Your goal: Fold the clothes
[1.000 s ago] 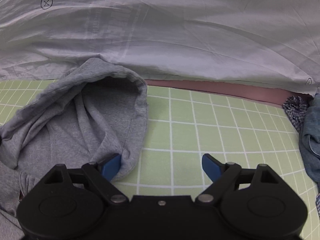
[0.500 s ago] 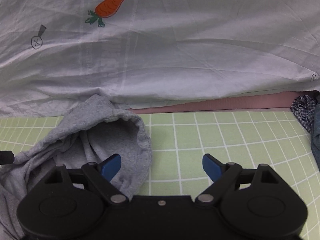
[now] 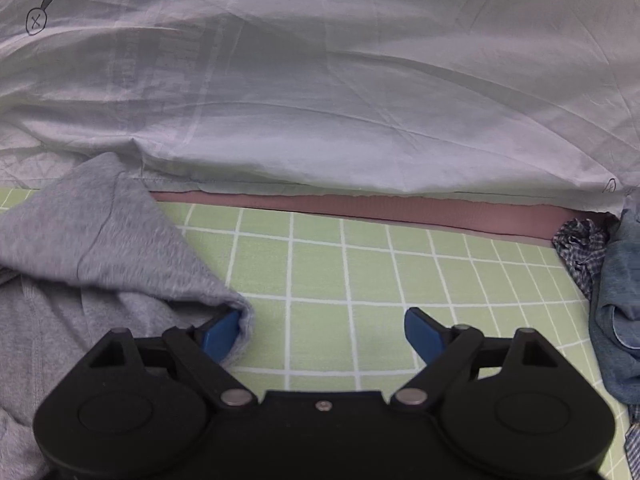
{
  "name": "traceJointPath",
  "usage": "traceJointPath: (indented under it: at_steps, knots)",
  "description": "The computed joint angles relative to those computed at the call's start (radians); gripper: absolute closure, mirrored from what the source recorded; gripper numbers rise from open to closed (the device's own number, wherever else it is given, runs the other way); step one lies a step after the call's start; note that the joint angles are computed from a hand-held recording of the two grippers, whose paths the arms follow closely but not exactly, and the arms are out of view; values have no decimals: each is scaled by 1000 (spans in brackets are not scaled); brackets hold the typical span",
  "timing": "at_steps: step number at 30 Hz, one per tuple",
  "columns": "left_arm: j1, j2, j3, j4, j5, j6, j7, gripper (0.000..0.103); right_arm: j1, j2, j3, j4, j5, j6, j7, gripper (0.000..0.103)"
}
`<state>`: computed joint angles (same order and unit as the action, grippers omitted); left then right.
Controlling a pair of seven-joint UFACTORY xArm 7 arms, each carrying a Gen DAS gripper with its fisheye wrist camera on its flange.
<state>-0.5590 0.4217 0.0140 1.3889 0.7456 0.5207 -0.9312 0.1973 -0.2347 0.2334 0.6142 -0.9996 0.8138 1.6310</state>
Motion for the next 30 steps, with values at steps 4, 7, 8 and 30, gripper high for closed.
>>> traceJointPath:
  at_steps: [4, 7, 8, 30]
  knots:
    - [-22, -59, 19, -57, 86, -14, -61, 0, 21, -14, 39, 14, -24, 88, 18, 16]
    - [-9, -110, 3, -102, 120, -18, -111, 0, 49, -39, 64, 25, -32, 168, 23, 17]
    - [0, -127, -5, -117, 126, -22, -122, 0, 59, -56, 70, 24, -29, 188, 24, 17]
    - [185, -790, -222, -702, 60, -63, -171, 0, 297, -371, 423, 38, 267, 660, -6, 16]
